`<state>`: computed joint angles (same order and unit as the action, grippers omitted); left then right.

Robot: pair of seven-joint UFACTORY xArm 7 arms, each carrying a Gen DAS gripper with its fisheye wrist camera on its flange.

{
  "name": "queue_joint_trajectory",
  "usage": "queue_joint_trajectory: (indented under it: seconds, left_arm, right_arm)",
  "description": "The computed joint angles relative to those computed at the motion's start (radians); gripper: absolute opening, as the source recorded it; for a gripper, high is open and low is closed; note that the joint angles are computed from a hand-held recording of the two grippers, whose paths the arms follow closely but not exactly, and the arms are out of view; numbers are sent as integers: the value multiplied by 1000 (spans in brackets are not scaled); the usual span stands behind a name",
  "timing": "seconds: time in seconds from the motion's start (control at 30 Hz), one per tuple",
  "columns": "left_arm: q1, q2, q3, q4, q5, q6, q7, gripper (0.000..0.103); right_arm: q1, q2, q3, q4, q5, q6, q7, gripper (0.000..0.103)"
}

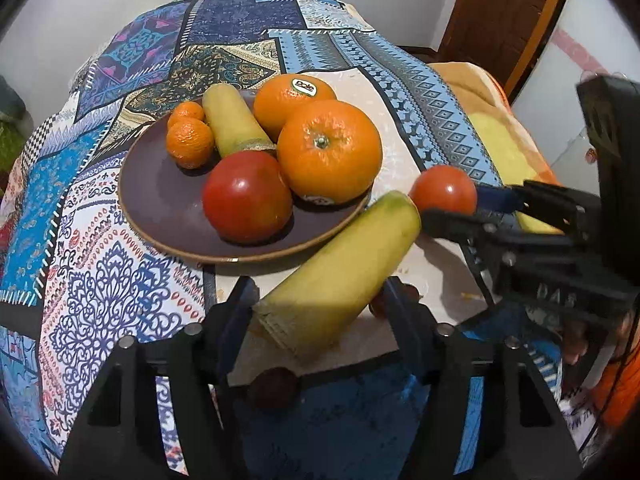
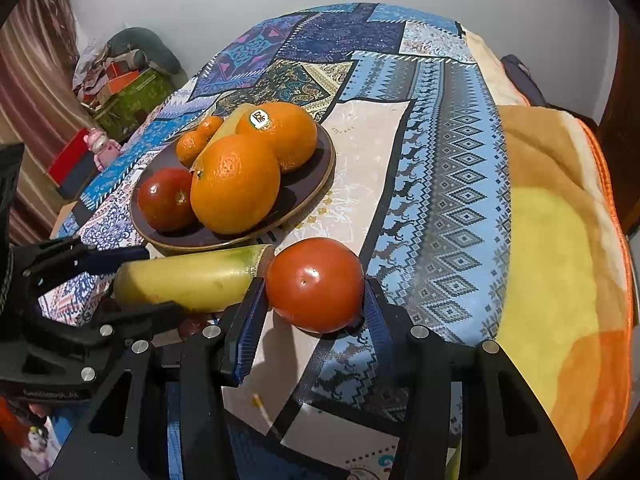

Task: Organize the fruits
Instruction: 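Grasp the yellow-green cylinder with the left tool while the right tool grasps the red tomato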

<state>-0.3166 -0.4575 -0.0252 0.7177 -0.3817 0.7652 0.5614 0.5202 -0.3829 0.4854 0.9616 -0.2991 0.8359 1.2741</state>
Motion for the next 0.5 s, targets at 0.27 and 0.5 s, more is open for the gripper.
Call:
queue_joint_trajectory:
  seconds: [0.27, 0.5]
  left_arm:
    - [17, -97, 25, -53, -6, 42, 18, 52]
    - [31, -213, 62, -101, 4, 124, 19, 44]
  right_arm:
    - [6, 46, 3, 46, -13, 16, -17, 45]
    - [33, 86, -3, 80, -23, 16, -19, 45]
